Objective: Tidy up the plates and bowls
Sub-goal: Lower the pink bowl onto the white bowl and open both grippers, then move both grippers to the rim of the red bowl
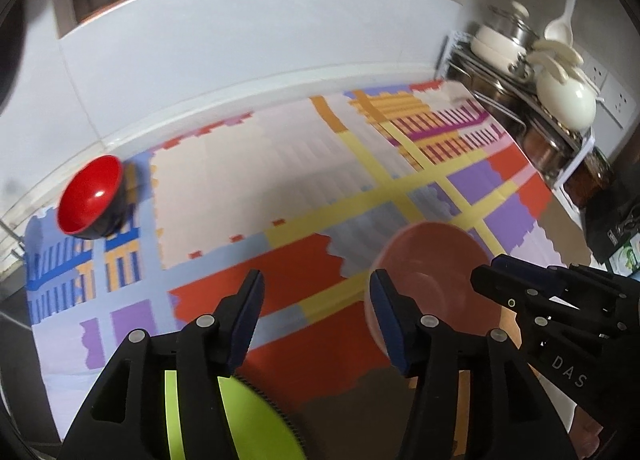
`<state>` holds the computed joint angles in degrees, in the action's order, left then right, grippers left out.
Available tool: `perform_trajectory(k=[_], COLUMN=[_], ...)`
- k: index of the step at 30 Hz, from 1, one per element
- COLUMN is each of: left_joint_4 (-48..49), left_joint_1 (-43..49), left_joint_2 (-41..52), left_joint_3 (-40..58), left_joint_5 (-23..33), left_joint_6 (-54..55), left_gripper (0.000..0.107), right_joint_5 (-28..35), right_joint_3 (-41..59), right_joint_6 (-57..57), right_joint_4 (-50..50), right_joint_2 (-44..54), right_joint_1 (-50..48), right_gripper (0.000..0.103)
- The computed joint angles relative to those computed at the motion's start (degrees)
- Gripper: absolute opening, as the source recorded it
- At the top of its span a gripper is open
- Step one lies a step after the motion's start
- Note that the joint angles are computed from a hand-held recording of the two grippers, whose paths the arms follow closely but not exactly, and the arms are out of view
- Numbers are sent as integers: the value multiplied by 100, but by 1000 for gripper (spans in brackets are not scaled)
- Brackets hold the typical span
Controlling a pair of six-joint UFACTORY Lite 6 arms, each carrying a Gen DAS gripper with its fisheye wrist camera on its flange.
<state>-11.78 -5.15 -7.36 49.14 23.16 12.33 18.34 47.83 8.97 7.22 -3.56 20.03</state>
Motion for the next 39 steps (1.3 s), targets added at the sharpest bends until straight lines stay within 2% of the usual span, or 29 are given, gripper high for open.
perform_trajectory(k=[4,13,20,23,26,32,39], left_joint_4=[-548,-1497,-2053,-2257,-2350,-2588,-2709], left_joint_1=[591,1986,2973,3352,3703,4218,4465], left_joint_2=[-342,-651,-532,-363,-154,358,1032], left_joint_3=[-96,-64,174,367,573,1033,1579], left_joint_5=[151,540,730,807,727,594,392], left_joint_6=[768,2306,3335,3691,3981,4465,4647], left_gripper=[58,59,61,61,62,63,63], right_joint_5=[-2,-48,62,138,208,452,635], right_joint_3=[207,1014,1884,2349,2823,4030,5573], right_joint_6=[603,2115,2757,3027,3583,3745,3058], right_joint_4=[-466,-1687,-2175,-2379,-2907,-3074,-2408], right_joint_2=[66,577,1231,1566,1897,2779,3958], right_joint_1=[371,1338,1890,2087,2293,2562,2654], right_gripper=[22,22,22,30,30,30,30])
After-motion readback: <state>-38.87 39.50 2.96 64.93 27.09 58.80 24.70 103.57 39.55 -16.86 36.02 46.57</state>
